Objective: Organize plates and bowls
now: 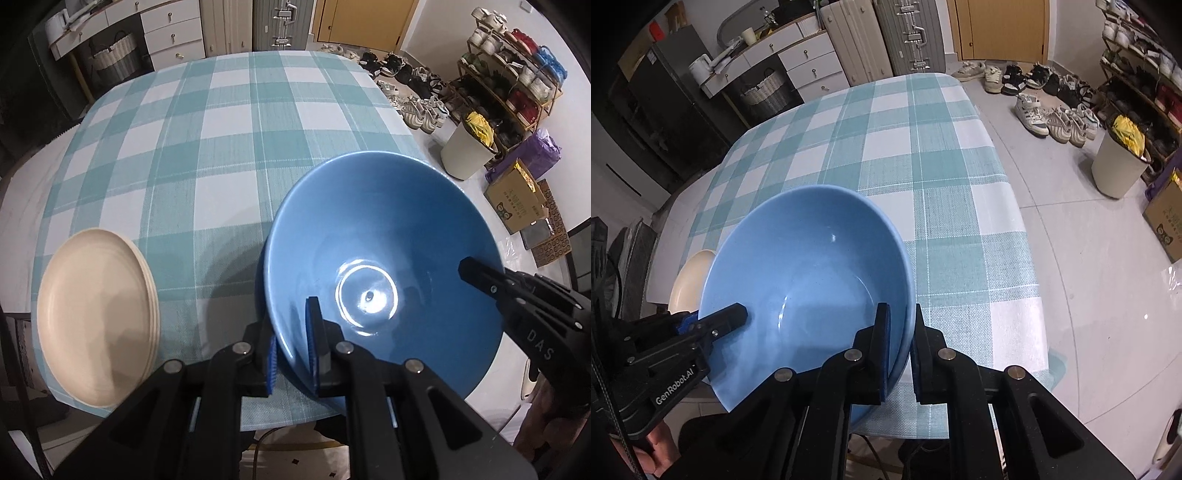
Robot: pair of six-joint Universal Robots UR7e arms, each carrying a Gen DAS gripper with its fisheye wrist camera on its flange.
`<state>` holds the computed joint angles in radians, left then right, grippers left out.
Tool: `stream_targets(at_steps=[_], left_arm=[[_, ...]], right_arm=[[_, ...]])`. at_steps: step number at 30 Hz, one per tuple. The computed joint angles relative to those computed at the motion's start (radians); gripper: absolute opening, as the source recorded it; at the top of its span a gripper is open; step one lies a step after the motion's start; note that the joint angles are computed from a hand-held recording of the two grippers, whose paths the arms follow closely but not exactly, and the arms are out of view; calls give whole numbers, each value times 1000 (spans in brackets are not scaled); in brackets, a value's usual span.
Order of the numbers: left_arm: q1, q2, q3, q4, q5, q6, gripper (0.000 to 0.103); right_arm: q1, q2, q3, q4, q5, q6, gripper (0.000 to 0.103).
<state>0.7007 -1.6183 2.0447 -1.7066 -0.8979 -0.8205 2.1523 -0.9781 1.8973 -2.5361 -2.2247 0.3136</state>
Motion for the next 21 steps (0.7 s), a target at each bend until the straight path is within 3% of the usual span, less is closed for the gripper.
stream_targets(at_steps=[8,12,15,17,19,21], left_arm=[[-6,-50,49,-75,1,20,14],[-17,-79,68,-95,5,6,16],[-36,-97,84,-100,21,20,22],[-67,-103,88,-53,76,-3,51],[-99,-120,104,-36,137,-16,50],[-109,-130,111,-43,141,0,50]], right_arm=[[46,47,-3,-14,-143,-83,10],[71,68,34,-143,-206,-197,10],[76,61,65,-217,-204,-222,10],[78,49,87,-270,-191,-221,10],[72,32,104,-307,-156,-207,10],[74,21,124,-362,-138,-200,11]])
